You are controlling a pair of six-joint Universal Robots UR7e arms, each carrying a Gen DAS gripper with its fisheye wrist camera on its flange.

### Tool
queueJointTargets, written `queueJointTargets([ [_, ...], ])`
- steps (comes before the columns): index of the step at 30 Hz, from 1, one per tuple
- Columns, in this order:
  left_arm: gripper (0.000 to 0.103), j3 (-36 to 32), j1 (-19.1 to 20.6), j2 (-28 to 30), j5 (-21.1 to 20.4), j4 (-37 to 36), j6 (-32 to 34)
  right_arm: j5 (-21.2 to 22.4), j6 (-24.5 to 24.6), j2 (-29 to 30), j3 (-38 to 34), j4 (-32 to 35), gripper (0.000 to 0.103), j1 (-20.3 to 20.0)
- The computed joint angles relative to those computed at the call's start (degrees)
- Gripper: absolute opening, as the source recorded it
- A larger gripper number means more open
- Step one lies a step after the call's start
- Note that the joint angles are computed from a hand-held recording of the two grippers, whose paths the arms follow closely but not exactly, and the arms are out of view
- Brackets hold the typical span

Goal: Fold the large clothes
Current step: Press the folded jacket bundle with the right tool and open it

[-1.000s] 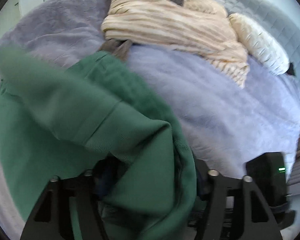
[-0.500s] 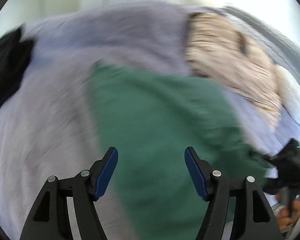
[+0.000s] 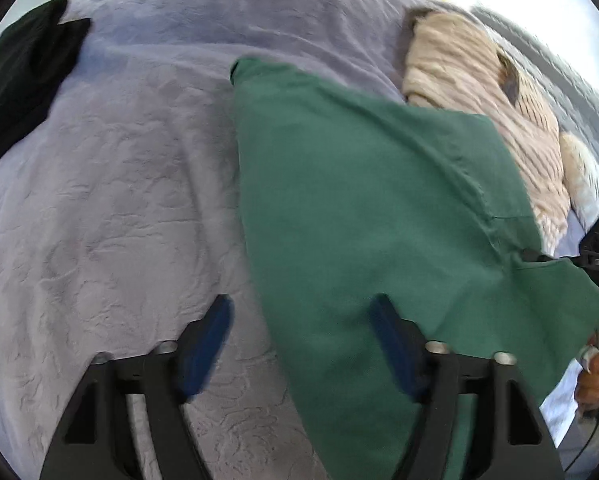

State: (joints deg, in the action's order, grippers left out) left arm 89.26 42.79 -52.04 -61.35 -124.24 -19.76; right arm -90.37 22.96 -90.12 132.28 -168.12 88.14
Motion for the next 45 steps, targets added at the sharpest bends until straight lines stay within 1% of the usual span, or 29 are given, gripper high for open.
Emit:
queueJointTargets([
  [1, 0.094, 0.58, 0.08, 0.22, 0.75, -0.95, 0.46, -1.31, 1.05, -0.73, 0.7, 1.77, 0.008, -1.1],
  [3, 0.094, 0.98, 0.44, 0.11, -0.13, -0.85, -1.15, -2.73, 2.26, -1.49, 1.85, 4.62, 0.01, -2.96],
  [4, 0.094, 1.11, 0.45, -0.15, -0.28, -0.72, -2.07, -2.2, 2.13, -1.96, 2.86, 4.89, 0.015, -4.01],
  [5, 0.094, 1.17, 0.33, -0.52, -0.25, -0.24, -2.85, -1.65, 2.75, -1.88, 2.83, 4.49, 0.023, -4.41],
  [6, 0.094, 1.26, 0.11, -0.95, -0.05, 0.58, -3.28, -1.52, 3.84, -1.81, 3.35, 2.61, 0.031, -4.62],
  [7, 0.093, 1.2, -0.12, -1.31, 0.01, 1.61, -3.22, -2.7, 4.71, -2.66, 3.64, 2.79, 0.048, -3.99],
  [8, 0.093, 1.2, -0.37, -1.64, 0.0, 2.45, -2.85, -3.99, 5.09, -3.38, 3.68, 3.02, 0.055, -3.15],
  [11, 0.093, 1.4, -1.49, -3.04, -0.19, 3.96, -1.79, -7.57, 3.96, -6.76, 3.91, 3.72, 0.055, 0.53],
  [13, 0.093, 1.67, -2.08, -3.73, -1.81, 4.01, -1.49, -9.46, 2.96, -8.52, 3.15, 5.01, 0.055, 3.84],
  [15, 0.094, 2.02, -2.72, -3.74, -3.52, 3.91, -1.21, -9.74, 1.43, -8.02, 1.33, 7.25, 0.055, 6.82],
  [17, 0.094, 2.48, -3.49, -3.36, -3.79, 4.47, -0.72, -10.3, -0.24, -5.57, -1.02, 10.23, 0.055, 8.84],
  [18, 0.094, 3.05, -3.91, -3.37, -3.32, 5.27, -0.57, -11.56, -1.09, -3.74, -2.39, 12.36, 0.053, 9.95],
  [19, 0.094, 3.56, -4.14, -3.47, -3.03, 5.91, -0.46, -13.13, -1.47, -2.37, -3.37, 14.52, 0.037, 10.87],
  [20, 0.094, 4.55, -4.34, -3.82, -2.5, 6.85, -0.39, -15.11, -1.15, -1.01, -4.05, 16.49, 0.004, 11.67],
  [21, 0.094, 5.3, -4.37, -4.1, -2.2, 7.63, -0.44, -15.89, -0.23, -0.84, -3.85, 17.27, 0.003, 11.59],
  [22, 0.094, 6.61, -4.2, -4.88, -2.55, 7.83, -0.25, -16.58, 1.29, -0.98, -2.82, 16.48, 0.003, 11.09],
  [24, 0.094, 9.33, -3.65, -6.63, -3.8, 6.0, 0.36, -17.65, 4.44, -2.36, 0.38, 14.48, 0.003, 9.03],
  [25, 0.094, 10.19, -3.37, -7.2, -4.4, 5.34, 0.66, -16.83, 5.47, -3.76, 2.88, 12.98, 0.003, 6.73],
  [26, 0.094, 10.62, -3.25, -7.48, -4.68, 5.09, 0.56, -13.62, 5.65, -5.2, 5.77, 10.34, 0.003, 3.47],
  [27, 0.094, 10.7, -3.18, -7.45, -4.69, 5.16, 0.28, -11.35, 6.12, -5.73, 7.48, 8.44, 0.003, 1.54],
  [28, 0.094, 10.89, -3.32, -7.49, -4.44, 5.11, 0.16, -9.55, 6.23, -6.01, 9.04, 6.5, 0.002, -0.06],
  [29, 0.094, 11.09, -3.54, -7.52, -3.89, 4.89, 0.45, -9.29, 5.9, -5.58, 9.86, 4.69, 0.002, -0.41],
  [31, 0.094, 11.17, -3.72, -7.51, -3.49, 4.83, 0.55, -11.08, 4.83, -4.82, 10.31, 3.24, 0.002, 0.91],
  [33, 0.094, 10.91, -3.57, -7.6, -3.94, 5.66, -0.38, -11.02, 5.5, -5.32, 10.7, 3.93, 0.001, 1.34],
  [35, 0.094, 11.02, -3.44, -7.69, -4.04, 5.78, -0.9, -10.94, 6.08, -7.36, 10.86, 6.45, 0.001, 1.85],
  [37, 0.094, 11.07, -3.48, -7.76, -3.85, 5.97, -1.54, -11.98, 6.69, -9.13, 10.23, 9.43, 0.001, 3.36],
  [41, 0.094, 10.51, -3.08, -7.59, -4.53, 6.87, -3.91, -15.17, 7.73, -8.26, 6.36, 15.13, 0.001, 6.47],
  [44, 0.094, 10.43, -3.08, -7.58, -4.66, 7.33, -5.02, -17.24, 10.18, -6.8, 3.94, 18.12, 0.002, 8.1],
  [45, 0.094, 10.46, -3.17, -7.6, -4.51, 7.44, -5.35, -17.83, 10.52, -7.45, 3.83, 19.18, 0.002, 8.4],
])
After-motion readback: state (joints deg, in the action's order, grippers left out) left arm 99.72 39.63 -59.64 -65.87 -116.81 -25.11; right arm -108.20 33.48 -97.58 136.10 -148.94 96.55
